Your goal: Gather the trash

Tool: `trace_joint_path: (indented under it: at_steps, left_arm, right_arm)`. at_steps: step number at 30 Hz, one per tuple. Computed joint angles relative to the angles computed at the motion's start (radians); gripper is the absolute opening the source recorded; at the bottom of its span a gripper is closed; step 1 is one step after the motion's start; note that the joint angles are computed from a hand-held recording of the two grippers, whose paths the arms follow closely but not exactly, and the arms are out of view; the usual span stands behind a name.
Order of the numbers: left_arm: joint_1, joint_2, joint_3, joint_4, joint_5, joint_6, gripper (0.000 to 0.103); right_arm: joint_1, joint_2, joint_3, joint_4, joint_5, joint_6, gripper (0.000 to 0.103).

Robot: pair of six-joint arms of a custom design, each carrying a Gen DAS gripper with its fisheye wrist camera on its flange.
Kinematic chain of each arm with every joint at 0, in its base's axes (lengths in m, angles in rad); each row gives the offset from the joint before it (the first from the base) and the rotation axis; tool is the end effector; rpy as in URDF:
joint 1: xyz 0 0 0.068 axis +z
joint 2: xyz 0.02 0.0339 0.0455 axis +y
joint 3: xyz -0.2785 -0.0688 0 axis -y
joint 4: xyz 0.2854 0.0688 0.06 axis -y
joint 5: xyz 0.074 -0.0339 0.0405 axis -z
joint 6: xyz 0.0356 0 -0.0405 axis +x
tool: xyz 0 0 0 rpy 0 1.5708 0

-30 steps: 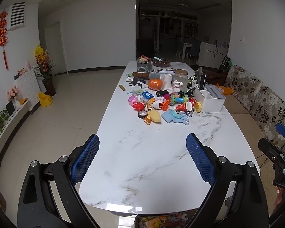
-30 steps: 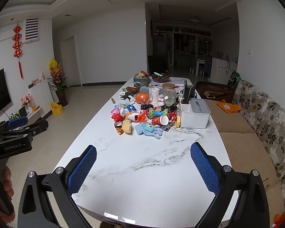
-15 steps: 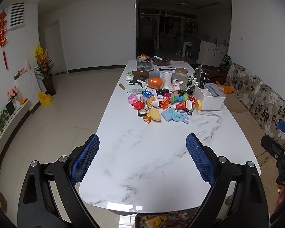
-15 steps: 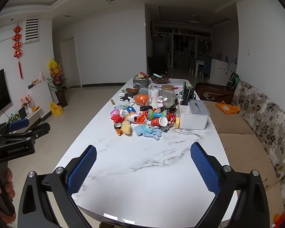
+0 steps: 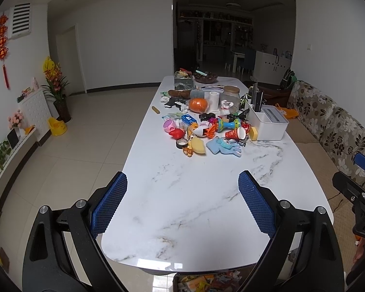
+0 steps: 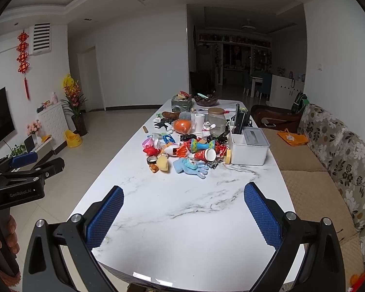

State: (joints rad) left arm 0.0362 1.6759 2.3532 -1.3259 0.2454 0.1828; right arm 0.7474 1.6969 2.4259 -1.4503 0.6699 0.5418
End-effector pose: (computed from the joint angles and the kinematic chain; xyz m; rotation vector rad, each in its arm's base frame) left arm 0.3206 0.0030 0.5505 0.2951 2.1810 -0.1500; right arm 0.2383 0.1907 0.5574 0.1128 2.1119 -0.0135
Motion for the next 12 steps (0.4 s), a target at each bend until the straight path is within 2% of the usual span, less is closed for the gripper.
trace_joint_path:
  at_steps: [6, 12]
  left_arm:
    - [-0.012, -0.039, -0.079, 0.033, -0.017, 0.002, 0.090]
    - [-0.012, -0.050, -0.091, 0.035, -0.021, 0.004, 0.090]
  right_arm:
    - [0.004, 0.004, 0.004, -0.003, 0.000, 0.002, 0.098]
    - [0.006, 0.009, 0.013, -0.011, 0.002, 0.008, 0.098]
